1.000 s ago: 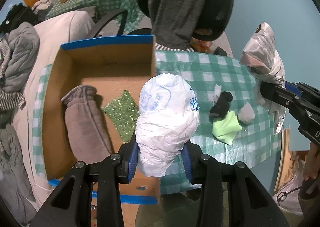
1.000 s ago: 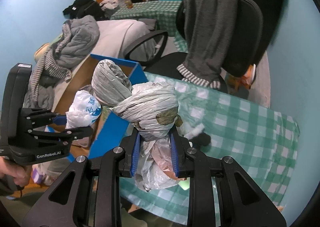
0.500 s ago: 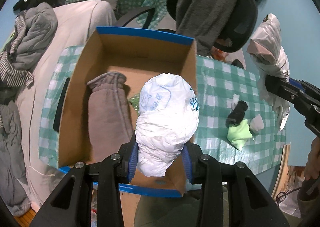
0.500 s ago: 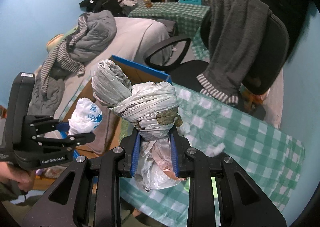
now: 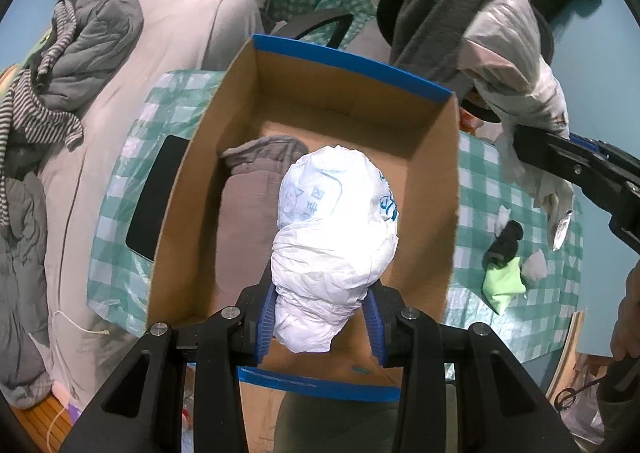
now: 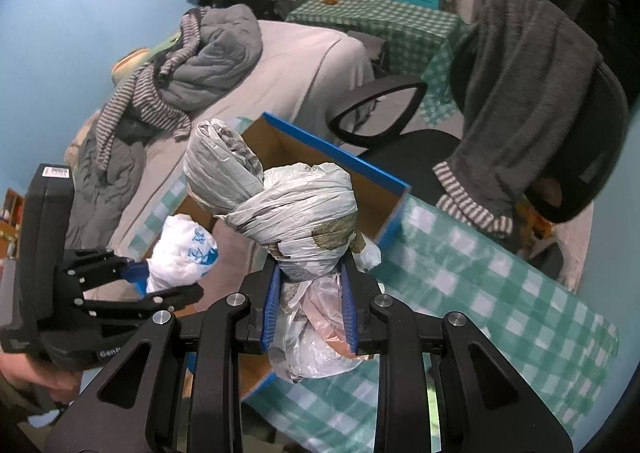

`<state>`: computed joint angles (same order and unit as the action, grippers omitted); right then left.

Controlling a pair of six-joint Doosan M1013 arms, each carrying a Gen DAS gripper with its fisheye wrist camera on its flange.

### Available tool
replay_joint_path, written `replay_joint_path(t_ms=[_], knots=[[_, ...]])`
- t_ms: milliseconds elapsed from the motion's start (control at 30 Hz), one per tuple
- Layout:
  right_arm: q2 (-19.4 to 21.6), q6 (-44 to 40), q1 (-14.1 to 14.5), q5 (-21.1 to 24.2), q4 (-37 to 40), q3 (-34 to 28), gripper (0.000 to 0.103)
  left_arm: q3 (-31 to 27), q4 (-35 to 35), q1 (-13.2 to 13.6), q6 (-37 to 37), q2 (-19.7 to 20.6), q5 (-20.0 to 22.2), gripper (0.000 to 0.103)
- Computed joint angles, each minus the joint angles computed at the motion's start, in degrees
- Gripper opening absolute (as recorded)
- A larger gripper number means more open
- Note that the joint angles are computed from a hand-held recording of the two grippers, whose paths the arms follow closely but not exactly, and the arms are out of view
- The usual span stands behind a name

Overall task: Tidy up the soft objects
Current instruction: 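Lift both plastic bags and carry them toward the box, then open both tools to drop the white and grey bags into the box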

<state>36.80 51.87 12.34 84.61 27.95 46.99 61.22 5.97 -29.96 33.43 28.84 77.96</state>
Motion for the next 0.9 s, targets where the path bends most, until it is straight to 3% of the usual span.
replay_joint_path(t_ms=[500, 900], knots=[[3.96, 2.71, 3.33, 3.5, -2.64, -4.43, 0.025, 4.22, -1.13, 2.01, -2.44, -1.4, -1.28, 0.039], [5.06, 5.99, 3.85, 4.0, -3.01, -4.92, 0.025, 4.71, -1.89, 2.83, -1.46, -1.28, -0.72, 0.039]])
